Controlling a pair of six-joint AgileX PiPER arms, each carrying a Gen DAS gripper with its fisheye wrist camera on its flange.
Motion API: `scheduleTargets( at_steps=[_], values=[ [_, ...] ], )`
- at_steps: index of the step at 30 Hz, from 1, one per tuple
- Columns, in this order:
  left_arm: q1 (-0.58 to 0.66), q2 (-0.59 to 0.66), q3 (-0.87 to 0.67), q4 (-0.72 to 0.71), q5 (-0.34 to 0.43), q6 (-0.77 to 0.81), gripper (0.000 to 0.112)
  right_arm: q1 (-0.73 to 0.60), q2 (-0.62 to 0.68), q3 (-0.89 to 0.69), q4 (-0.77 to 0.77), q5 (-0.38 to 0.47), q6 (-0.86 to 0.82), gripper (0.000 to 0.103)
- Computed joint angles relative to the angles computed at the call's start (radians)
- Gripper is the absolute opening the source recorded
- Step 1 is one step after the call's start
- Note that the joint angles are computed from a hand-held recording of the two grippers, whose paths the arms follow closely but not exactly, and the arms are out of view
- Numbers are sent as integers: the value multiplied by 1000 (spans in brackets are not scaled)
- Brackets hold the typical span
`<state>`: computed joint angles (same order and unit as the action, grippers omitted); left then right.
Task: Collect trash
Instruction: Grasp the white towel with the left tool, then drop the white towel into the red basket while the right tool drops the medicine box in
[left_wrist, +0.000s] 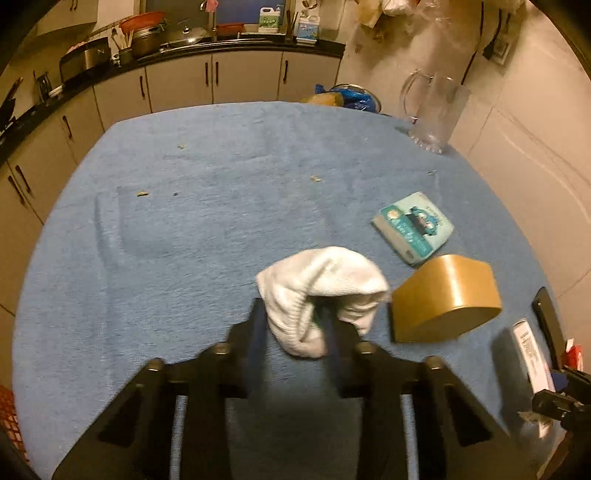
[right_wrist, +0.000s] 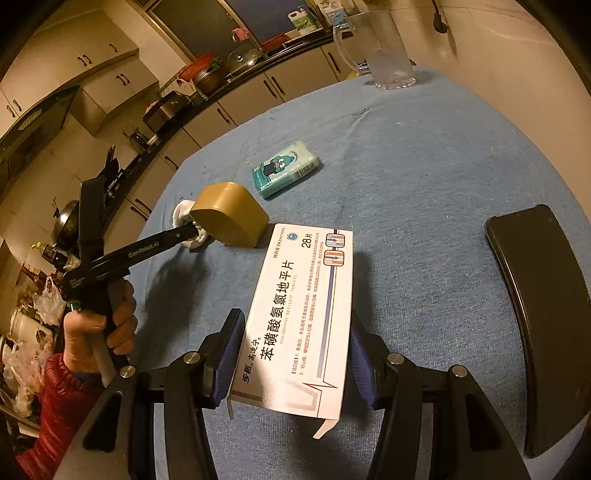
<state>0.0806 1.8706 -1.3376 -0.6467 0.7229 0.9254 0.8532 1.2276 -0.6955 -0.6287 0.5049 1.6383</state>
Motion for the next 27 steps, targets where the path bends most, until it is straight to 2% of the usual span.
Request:
scheduleTargets(
  at_steps=[4, 12, 21, 27],
  values=[
    [3, -70, 80, -14, -52, 34, 15, 16, -5, -1, -30, 2, 33, 58],
    [94, -237, 231, -109, -51, 163, 15, 93, 1, -46, -100, 53, 93, 58],
    [220, -390, 355, -199, 23, 311, 15, 169, 41, -117, -133, 111, 121, 58],
    [347, -448, 373, -248, 134, 391, 15, 174, 75, -161, -110, 102, 82, 58]
  ],
)
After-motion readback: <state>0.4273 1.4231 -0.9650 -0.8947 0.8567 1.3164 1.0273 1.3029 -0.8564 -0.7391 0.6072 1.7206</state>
